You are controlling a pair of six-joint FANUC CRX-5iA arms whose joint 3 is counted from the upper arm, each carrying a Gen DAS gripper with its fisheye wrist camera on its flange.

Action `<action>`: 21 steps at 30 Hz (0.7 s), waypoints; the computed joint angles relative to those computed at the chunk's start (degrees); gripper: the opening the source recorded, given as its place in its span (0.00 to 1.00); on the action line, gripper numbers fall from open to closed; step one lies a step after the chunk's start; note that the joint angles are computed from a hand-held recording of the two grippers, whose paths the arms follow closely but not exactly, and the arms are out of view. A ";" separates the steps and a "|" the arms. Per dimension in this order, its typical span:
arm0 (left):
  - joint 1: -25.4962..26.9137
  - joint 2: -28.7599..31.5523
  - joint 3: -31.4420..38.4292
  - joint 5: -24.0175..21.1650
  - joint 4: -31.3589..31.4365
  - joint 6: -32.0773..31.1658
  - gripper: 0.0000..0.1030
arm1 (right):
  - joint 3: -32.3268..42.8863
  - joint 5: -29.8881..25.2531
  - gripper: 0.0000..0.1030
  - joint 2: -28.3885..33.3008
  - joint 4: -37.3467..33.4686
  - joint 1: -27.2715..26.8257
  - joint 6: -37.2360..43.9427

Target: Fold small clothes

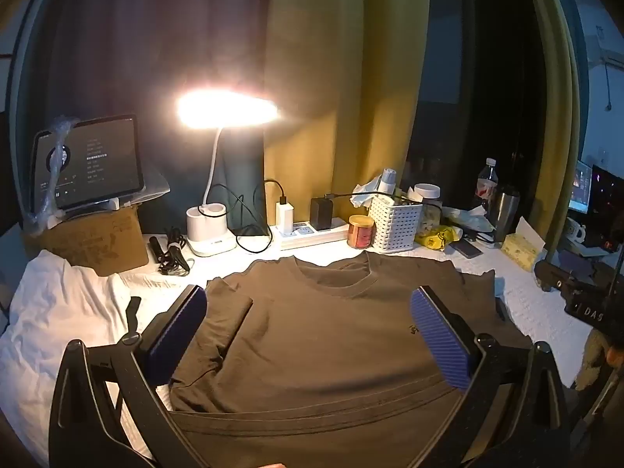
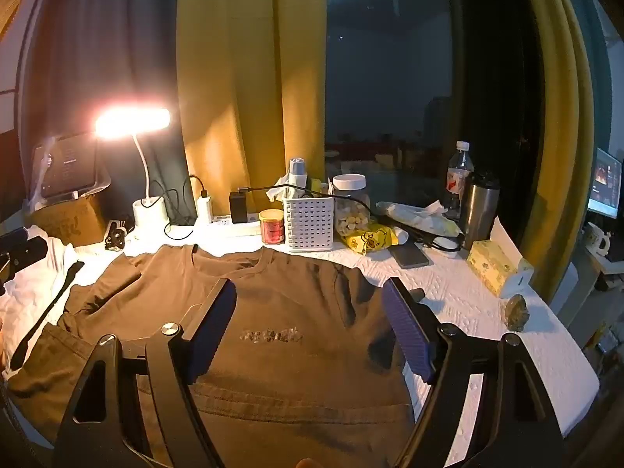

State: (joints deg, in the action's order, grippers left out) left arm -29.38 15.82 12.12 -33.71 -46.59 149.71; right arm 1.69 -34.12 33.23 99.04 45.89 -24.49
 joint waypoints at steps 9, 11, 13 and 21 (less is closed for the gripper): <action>-0.36 -0.57 -0.69 0.40 -2.08 1.70 0.99 | 0.12 0.05 0.78 0.15 0.63 -0.11 -0.77; -0.67 -0.21 -0.18 -0.11 -2.00 2.15 0.99 | 0.10 -0.09 0.78 0.15 0.51 -0.05 -0.65; -0.44 -0.28 -0.38 0.53 -1.49 2.09 0.99 | 0.15 -0.22 0.78 0.19 0.33 0.05 -0.39; 0.06 -0.59 -1.34 2.32 -0.80 2.45 0.99 | 0.24 -0.33 0.78 0.21 0.13 0.23 0.10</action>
